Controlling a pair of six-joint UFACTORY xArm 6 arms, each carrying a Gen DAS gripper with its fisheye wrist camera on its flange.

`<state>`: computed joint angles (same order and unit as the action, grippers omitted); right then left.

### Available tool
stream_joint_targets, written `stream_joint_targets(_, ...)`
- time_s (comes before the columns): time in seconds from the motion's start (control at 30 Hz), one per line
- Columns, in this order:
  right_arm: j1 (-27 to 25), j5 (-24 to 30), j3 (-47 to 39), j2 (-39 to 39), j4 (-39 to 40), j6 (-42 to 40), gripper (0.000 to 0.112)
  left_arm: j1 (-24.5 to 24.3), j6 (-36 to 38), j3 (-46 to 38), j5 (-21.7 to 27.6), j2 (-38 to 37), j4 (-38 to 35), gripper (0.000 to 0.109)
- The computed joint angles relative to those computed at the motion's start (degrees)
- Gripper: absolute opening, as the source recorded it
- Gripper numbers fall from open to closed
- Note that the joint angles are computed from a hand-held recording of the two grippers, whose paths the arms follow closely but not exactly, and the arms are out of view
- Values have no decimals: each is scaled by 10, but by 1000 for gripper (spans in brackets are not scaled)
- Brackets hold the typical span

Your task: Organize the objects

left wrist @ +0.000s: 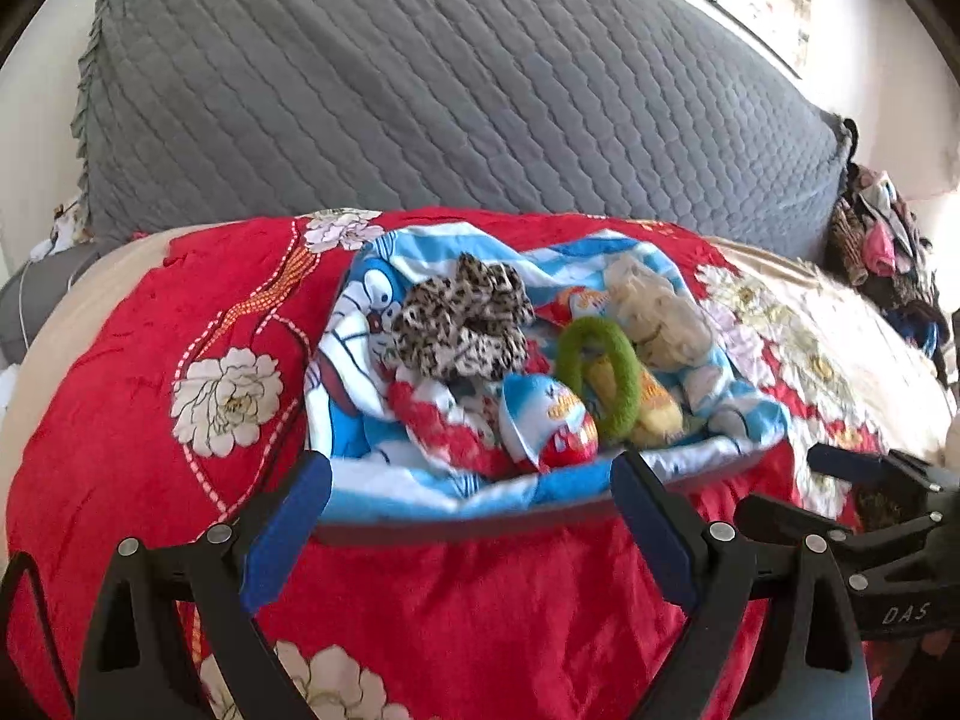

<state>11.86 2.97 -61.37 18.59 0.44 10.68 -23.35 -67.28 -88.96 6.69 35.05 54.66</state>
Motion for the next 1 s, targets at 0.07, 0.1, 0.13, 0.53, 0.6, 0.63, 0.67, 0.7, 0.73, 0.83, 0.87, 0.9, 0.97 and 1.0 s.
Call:
stream_joint_targets(0.07, -2, -4, 19, -11, -35, 27, 102, -2, -15, 16, -1, -10, 21, 95)
stream_joint_targets(0.1, -4, -9, 28, -17, -55, 45, 102, -3, -16, 25, -6, -16, 24, 95)
stream_joint_targets(0.13, -4, -11, 35, -21, -63, 53, 102, -4, -24, 33, -9, -21, 32, 95)
stream_joint_targets(0.53, -2, -24, 119, -71, -101, 78, 102, -9, -159, 117, -5, -79, 158, 95)
stream_joint_targets(0.6, -5, -23, 121, -75, -129, 101, 102, -12, -175, 126, -3, -87, 182, 95)
stream_joint_targets(0.63, -7, -21, 122, -78, -154, 121, 102, -12, -188, 130, -4, -90, 194, 95)
stream_joint_targets(0.67, -8, -22, 124, -80, -156, 123, 102, -12, -192, 134, -7, -93, 196, 95)
stream_joint_targets(0.7, -4, -21, 126, -82, -133, 103, 102, -13, -197, 139, -8, -95, 197, 95)
stream_joint_targets(0.73, -3, -21, 128, -84, -129, 99, 102, -12, -198, 142, -9, -97, 195, 95)
stream_joint_targets(0.83, 0, -24, 139, -91, -114, 84, 102, -13, -222, 148, -9, -102, 219, 95)
stream_joint_targets(0.87, 1, -26, 143, -95, -120, 87, 102, -13, -220, 151, -10, -104, 216, 95)
stream_joint_targets(0.9, 1, -25, 145, -96, -121, 86, 102, -14, -224, 154, -11, -106, 217, 95)
stream_joint_targets(0.97, -1, -25, 150, -99, -151, 112, 102, -16, -242, 156, -8, -110, 241, 95)
stream_joint_targets(1.0, -1, -24, 153, -101, -157, 116, 102, -18, -241, 159, -3, -112, 242, 95)
